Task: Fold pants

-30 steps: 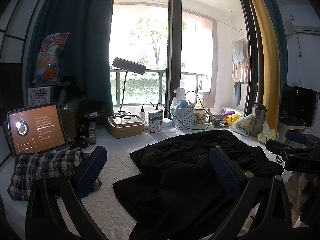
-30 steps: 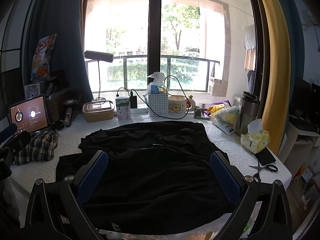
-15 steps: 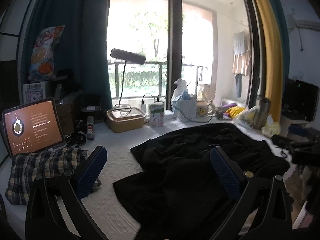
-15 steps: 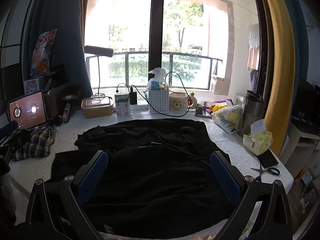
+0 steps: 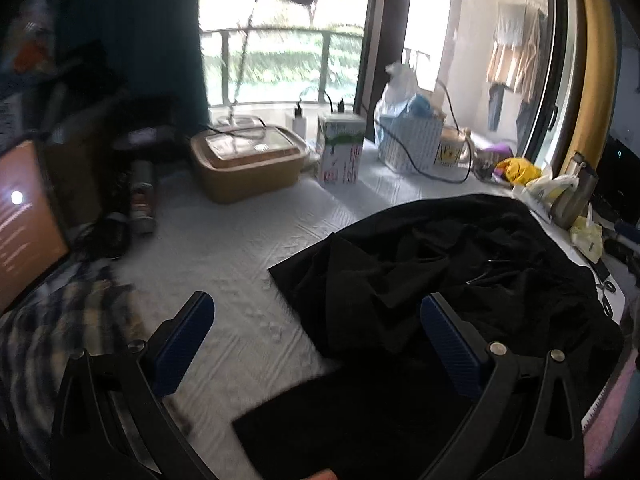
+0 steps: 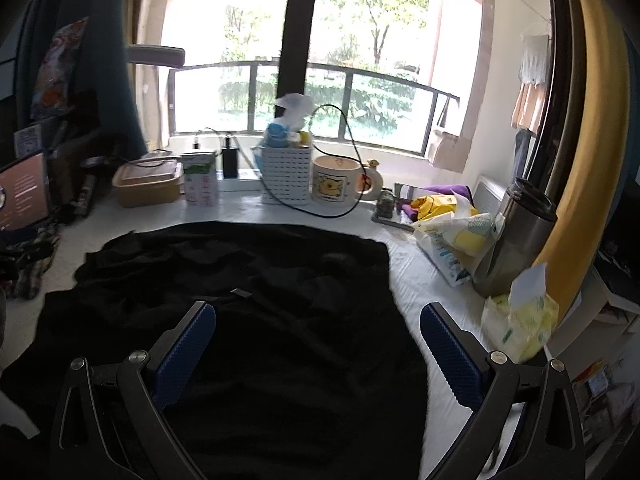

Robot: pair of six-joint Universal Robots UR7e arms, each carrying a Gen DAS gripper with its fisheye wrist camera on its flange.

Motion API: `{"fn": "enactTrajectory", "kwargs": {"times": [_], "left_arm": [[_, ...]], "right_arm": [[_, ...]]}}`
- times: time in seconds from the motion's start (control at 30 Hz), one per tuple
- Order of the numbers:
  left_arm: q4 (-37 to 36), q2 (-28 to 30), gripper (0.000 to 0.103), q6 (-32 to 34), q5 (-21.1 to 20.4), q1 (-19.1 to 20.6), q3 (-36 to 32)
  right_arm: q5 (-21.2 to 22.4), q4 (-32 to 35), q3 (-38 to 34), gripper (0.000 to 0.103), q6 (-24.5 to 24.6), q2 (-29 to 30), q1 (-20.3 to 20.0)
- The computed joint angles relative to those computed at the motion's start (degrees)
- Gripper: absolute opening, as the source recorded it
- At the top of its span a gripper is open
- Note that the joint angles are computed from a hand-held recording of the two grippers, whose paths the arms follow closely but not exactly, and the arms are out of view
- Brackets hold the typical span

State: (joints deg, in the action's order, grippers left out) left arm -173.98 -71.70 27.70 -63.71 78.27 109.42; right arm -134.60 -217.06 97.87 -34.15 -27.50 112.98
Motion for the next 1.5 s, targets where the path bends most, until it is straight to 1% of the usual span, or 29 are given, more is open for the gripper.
{"fn": "enactTrajectory", "kwargs": {"times": [0.07,0.13,0.2,0.23,0.27,0.3,0.33,0.37,0.4,0.43,0.47,0.53,0.57,0.6,0.67,0.77,0.83,0.87,0.9,0.93,1.0,1.03,1.1,1.17,1.27,1.33,1.37,1.43,1.5], "left_arm": [[5.4,2.4,0.102,-1.6,0.0,0.7,-4.6],[9.0,4.3,0.102,-3.6,0.5,1.2,-8.3],[13.6,6.5,0.102,-5.3,-0.6,2.2,-12.9],[15.2,7.4,0.102,-6.0,-0.3,2.5,-14.6],[16.5,8.6,0.101,-6.3,0.2,2.8,-16.5],[17.8,9.8,0.098,-6.1,1.0,3.0,-18.4],[18.7,10.8,0.095,-5.6,1.9,3.0,-19.6],[20.3,12.2,0.086,-5.1,4.0,2.9,-21.1],[20.9,12.8,0.079,-4.8,5.1,2.8,-21.6],[21.8,13.4,0.077,-4.8,5.6,2.8,-22.1],[23.0,13.8,0.075,-4.6,5.7,2.9,-22.4],[25.0,14.2,0.075,-4.4,6.0,2.8,-22.2],[25.6,14.3,0.075,-4.4,6.0,2.8,-22.1],[25.3,14.4,0.075,-4.0,6.6,2.7,-21.5],[21.4,14.6,0.075,-0.7,9.1,1.9,-19.7],[20.5,14.2,0.075,-0.8,8.9,1.9,-18.8],[18.9,13.7,0.060,1.4,7.2,2.2,-17.8],[18.4,12.8,0.041,3.3,5.2,2.2,-16.6],[18.6,12.6,0.025,4.3,4.5,2.2,-16.4],[18.1,12.4,0.020,5.2,4.4,2.2,-16.0],[17.5,12.0,0.009,6.0,4.3,2.1,-15.4],[16.1,11.8,0.009,6.3,4.4,2.1,-15.0],[12.7,12.3,0.007,7.6,5.0,2.0,-15.4],[9.7,12.9,0.007,8.4,4.9,2.1,-16.3],[7.8,14.2,0.007,9.2,4.1,2.1,-20.0],[7.1,15.3,0.007,9.6,3.7,1.6,-22.4],[6.7,15.8,0.007,10.3,3.0,1.1,-24.0],[5.3,17.0,0.007,12.1,2.6,0.2,-25.8],[2.4,18.6,0.007,14.7,2.1,-0.8,-28.0]], "right_arm": [[0.7,2.9,-1.7,0.103,0.0,-0.8,-1.2],[1.7,5.7,-3.5,0.103,-0.8,-1.3,-2.2],[3.1,9.3,-5.6,0.102,-2.2,-1.8,-3.3],[3.3,10.8,-6.5,0.101,-2.3,-1.8,-3.7],[3.5,13.2,-8.0,0.092,-2.3,-1.9,-4.4],[3.4,16.0,-9.7,0.085,-1.9,-1.8,-5.3],[3.7,18.0,-10.6,0.084,-1.3,-2.0,-5.9],[4.3,21.5,-12.3,0.083,-0.2,-2.0,-7.0],[4.4,23.6,-13.2,0.083,0.5,-2.0,-7.5],[5.0,27.9,-15.0,0.083,1.9,-1.9,-8.5],[5.8,30.0,-16.3,0.081,2.4,-1.6,-9.3],[6.1,32.6,-18.3,0.079,2.9,-0.7,-10.2],[6.1,34.1,-19.9,0.075,3.1,0.1,-10.8],[6.2,34.7,-20.7,0.073,3.2,0.7,-11.0],[6.6,37.3,-23.2,0.072,3.2,2.1,-11.7],[5.7,42.3,-27.3,0.071,3.3,4.4,-12.2],[4.6,44.9,-29.8,0.071,3.0,5.9,-12.6],[5.0,45.7,-30.1,0.068,2.6,6.1,-12.8],[5.6,46.3,-30.2,0.058,2.8,6.1,-12.9],[6.2,46.9,-30.0,0.054,2.9,6.1,-12.9],[6.6,46.0,-29.3,0.036,1.0,6.1,-12.5],[6.1,44.8,-28.9,0.034,-0.4,6.1,-12.1],[5.2,40.0,-28.3,0.030,-3.7,6.6,-11.2],[5.2,34.9,-27.9,0.029,-6.3,6.8,-10.4],[5.4,30.5,-29.2,0.029,-7.9,7.4,-9.5],[5.7,28.6,-30.5,0.029,-7.6,8.0,-9.5],[5.6,28.2,-31.4,0.029,-6.5,8.3,-9.6],[4.9,28.8,-33.7,0.029,-5.5,9.2,-9.7],[4.1,28.7,-36.2,0.029,-4.7,10.5,-10.1]]}}
